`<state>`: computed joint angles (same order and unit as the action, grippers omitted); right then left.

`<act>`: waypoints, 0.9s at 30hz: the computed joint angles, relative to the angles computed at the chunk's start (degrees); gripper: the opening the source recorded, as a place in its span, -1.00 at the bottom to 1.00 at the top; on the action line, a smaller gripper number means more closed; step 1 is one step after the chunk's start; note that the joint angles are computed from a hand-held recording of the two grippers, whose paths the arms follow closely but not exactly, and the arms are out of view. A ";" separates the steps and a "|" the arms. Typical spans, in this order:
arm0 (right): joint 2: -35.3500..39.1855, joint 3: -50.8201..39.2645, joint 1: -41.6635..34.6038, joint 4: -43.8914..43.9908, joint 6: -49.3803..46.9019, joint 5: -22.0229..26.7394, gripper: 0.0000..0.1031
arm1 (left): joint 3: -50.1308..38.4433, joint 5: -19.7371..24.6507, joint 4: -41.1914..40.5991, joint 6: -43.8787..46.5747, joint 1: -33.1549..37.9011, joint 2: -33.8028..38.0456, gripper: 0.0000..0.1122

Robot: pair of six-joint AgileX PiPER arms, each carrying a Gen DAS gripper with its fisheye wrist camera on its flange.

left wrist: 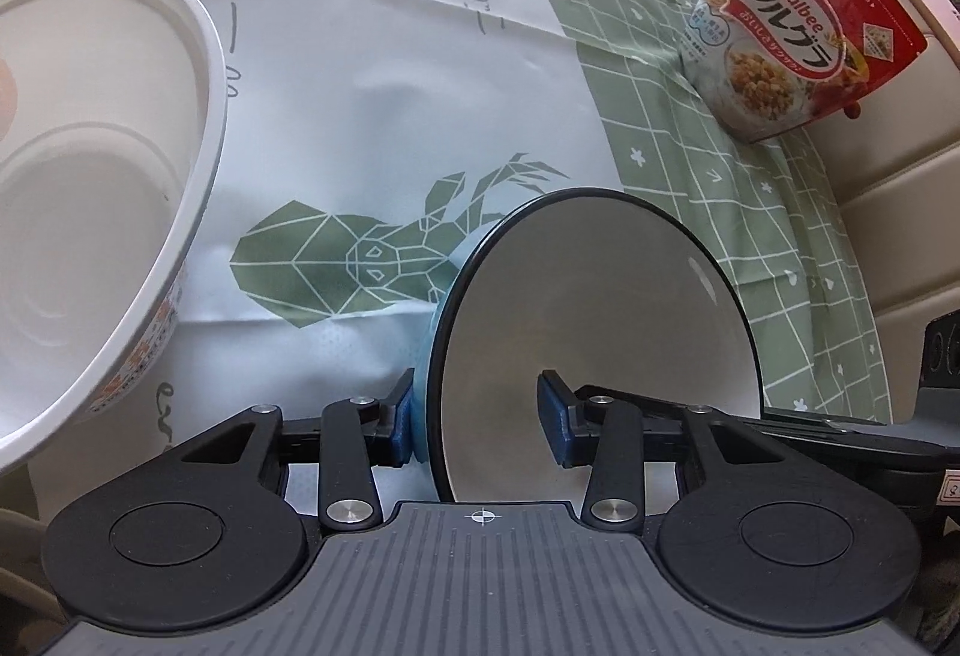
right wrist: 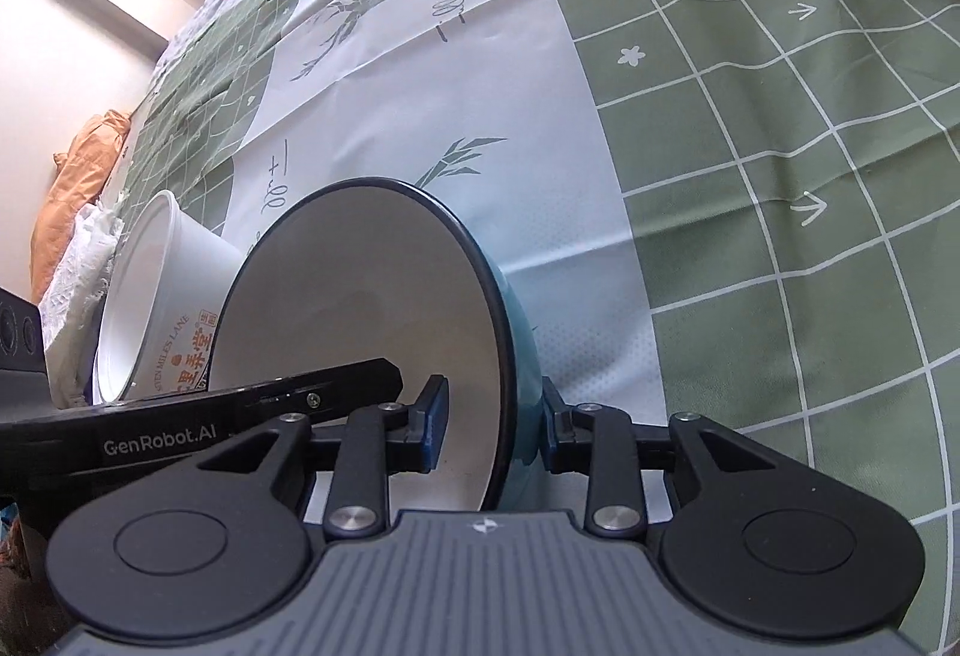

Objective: Organize plates and bowls
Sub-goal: 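Carry the blue bowl and lower it onto the yellow-rimmed bowl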

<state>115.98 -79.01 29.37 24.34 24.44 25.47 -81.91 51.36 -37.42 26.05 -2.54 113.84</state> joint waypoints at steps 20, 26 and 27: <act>-23.91 15.62 14.86 -32.81 36.93 -0.34 -0.39 | 21.11 6.03 -10.03 11.36 7.10 -27.92 -0.21; -25.82 22.28 21.78 -45.19 54.68 -1.23 -0.38 | 31.82 6.99 -11.70 16.33 9.38 -33.14 -0.20; -25.37 22.93 22.51 -45.98 56.15 -1.57 -0.38 | 33.29 6.73 -12.09 16.91 9.76 -33.45 -0.20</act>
